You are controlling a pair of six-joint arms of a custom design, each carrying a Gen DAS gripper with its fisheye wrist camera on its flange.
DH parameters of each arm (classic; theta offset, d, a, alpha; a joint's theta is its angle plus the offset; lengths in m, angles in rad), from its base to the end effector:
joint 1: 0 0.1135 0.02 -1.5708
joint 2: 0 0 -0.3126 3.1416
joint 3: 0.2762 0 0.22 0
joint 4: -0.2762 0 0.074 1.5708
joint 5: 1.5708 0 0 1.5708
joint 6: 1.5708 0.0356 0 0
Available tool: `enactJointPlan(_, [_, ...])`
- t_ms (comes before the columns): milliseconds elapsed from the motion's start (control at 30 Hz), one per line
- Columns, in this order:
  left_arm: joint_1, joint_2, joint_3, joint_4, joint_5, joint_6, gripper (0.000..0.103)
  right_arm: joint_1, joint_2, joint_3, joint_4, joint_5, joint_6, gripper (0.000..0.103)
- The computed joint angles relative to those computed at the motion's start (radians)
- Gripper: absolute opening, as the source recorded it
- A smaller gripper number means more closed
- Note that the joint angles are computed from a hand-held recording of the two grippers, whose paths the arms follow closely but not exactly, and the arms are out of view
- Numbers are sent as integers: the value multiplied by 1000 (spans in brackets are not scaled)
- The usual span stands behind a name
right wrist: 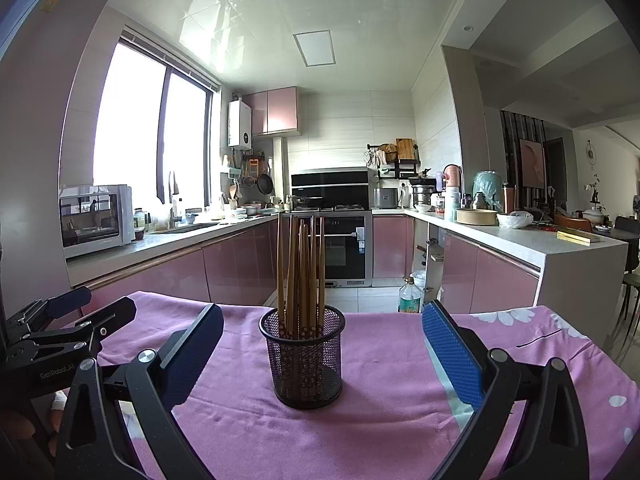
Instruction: Organize utensils
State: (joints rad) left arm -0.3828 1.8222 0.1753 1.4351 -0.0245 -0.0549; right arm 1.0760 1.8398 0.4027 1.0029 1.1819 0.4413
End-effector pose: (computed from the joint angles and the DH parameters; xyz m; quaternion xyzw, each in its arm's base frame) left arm 0.2310 -0.0921 0.1776 0.1194 0.7687 -0.1271 0.6154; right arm 0.1573 0.2221 0.1763 0.0665 0.7585 -0.0333 0.6474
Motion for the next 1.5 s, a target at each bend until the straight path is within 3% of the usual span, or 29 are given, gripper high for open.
enactJointPlan(1500, [-2, -8, 1, -11, 1, 1, 97, -4, 5, 0, 13, -5, -5, 96])
